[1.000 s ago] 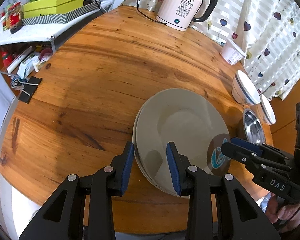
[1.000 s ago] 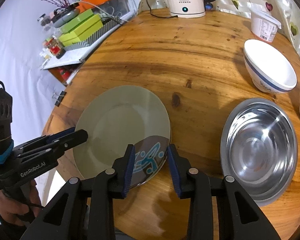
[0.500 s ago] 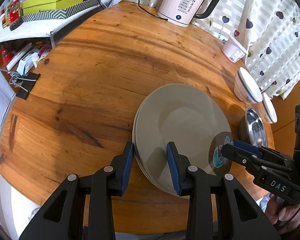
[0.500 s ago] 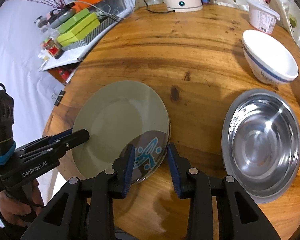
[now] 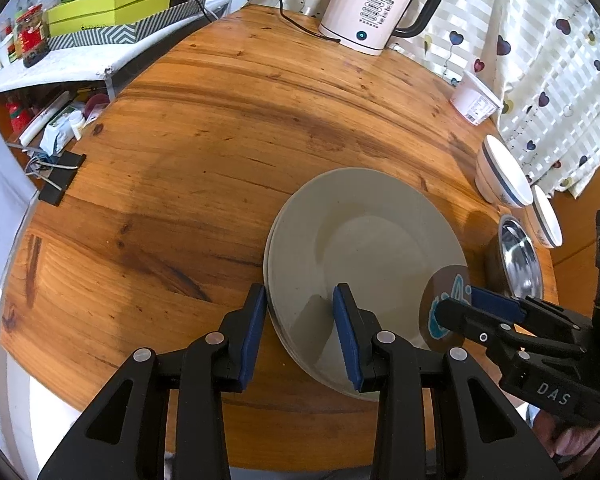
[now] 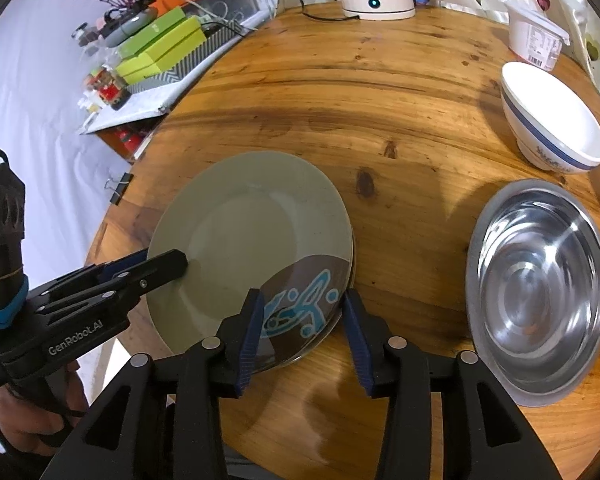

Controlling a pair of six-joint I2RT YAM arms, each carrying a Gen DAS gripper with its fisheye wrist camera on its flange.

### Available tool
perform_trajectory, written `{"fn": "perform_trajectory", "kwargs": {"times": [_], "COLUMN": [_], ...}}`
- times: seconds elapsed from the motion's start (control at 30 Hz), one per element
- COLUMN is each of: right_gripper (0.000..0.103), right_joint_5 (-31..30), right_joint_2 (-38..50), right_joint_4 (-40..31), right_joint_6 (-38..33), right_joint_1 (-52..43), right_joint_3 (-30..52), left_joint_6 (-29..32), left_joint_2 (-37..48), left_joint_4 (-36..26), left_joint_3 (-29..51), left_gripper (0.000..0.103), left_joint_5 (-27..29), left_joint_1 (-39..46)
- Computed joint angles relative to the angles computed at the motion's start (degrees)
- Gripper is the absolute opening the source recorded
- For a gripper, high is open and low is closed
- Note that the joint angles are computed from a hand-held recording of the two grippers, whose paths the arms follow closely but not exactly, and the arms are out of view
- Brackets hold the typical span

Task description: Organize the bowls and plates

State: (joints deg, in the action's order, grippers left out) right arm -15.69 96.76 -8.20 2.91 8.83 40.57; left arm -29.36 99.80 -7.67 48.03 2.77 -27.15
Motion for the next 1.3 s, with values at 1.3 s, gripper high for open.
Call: {"fn": "perform_trajectory", "kwargs": {"times": [1.3], "right_gripper": [0.041], "right_joint_5": [-7.0], "right_joint_2": [-17.1], "right_joint_4": [-4.4], "right_joint_6": [-6.4], "right_joint_1": [-16.8], "right_joint_3": [-4.4], "left_joint_6": [3.0], "left_joint_2": [-2.0], "left_joint_4": [-4.2], "left_joint_3": [9.2], "left_gripper": [0.037], "left_joint_5": [-2.0], "left_joint_1": [-5.9]}}
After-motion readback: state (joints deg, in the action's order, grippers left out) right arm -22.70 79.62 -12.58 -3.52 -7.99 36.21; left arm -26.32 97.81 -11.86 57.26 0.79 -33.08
